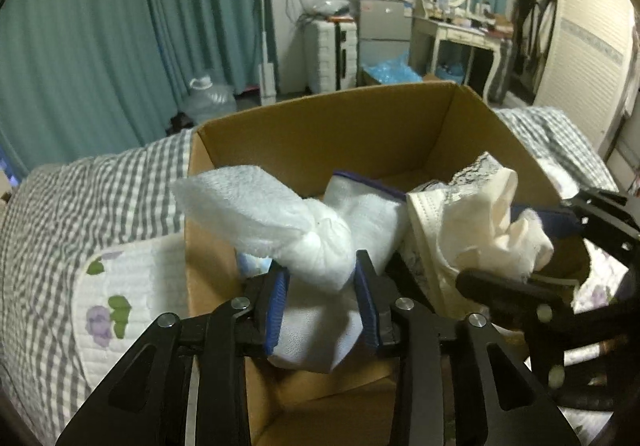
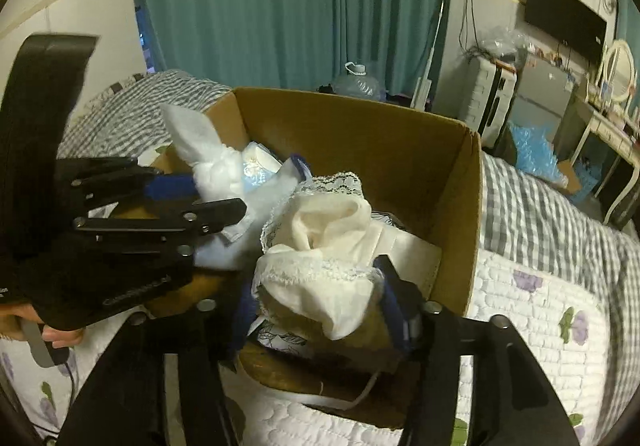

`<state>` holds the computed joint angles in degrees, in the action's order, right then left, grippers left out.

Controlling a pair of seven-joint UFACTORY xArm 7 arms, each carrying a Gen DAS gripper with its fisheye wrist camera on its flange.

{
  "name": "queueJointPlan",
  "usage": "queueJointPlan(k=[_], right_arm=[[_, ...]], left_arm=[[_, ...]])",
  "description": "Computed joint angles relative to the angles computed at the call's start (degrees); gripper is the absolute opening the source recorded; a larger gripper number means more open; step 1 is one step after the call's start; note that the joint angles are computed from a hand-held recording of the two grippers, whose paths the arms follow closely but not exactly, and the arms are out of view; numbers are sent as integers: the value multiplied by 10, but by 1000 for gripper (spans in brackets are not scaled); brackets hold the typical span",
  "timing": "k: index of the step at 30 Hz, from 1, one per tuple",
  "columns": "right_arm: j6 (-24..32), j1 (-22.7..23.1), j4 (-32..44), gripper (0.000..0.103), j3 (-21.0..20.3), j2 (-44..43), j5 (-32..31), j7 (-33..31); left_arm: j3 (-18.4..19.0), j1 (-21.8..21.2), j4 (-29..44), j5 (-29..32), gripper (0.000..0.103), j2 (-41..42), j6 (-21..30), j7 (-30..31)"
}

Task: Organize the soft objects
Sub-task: 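Open both tools to drop the two cloths into the box, then move both tools back toward the white gloves on the quilt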

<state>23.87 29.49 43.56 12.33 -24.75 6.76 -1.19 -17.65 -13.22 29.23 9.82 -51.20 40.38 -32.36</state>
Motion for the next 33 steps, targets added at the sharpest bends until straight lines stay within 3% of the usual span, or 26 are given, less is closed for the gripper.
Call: queueJointPlan(k=[4, 6, 13, 20, 22, 26, 33], right_arm=[[-7, 5, -13, 68, -4, -16, 2, -3], [-14, 16, -22, 73, -20, -30, 18, -17], [-22, -17, -34, 77, 6, -83, -6, 34], [-3, -4, -40, 82, -1, -147, -2, 57], [2, -4, -44, 83, 5, -170, -5, 64], [16, 2, -46, 90, 2, -213, -2, 74], [64, 10, -50, 94, 6, -292, 1, 83]], left_arm=[[10, 0, 5, -10, 35, -1, 7, -7], [16, 1, 8, -18, 43, -8, 17, -12], [3, 20, 21, -4, 75, -64, 44, -18], [3, 34, 28, -9, 80, -123, 71, -26], [-6, 49, 37, -12, 85, -144, 104, -48], [-17, 67, 56, -7, 85, -176, 147, -65], [-35, 72, 83, 4, 86, -244, 217, -62]])
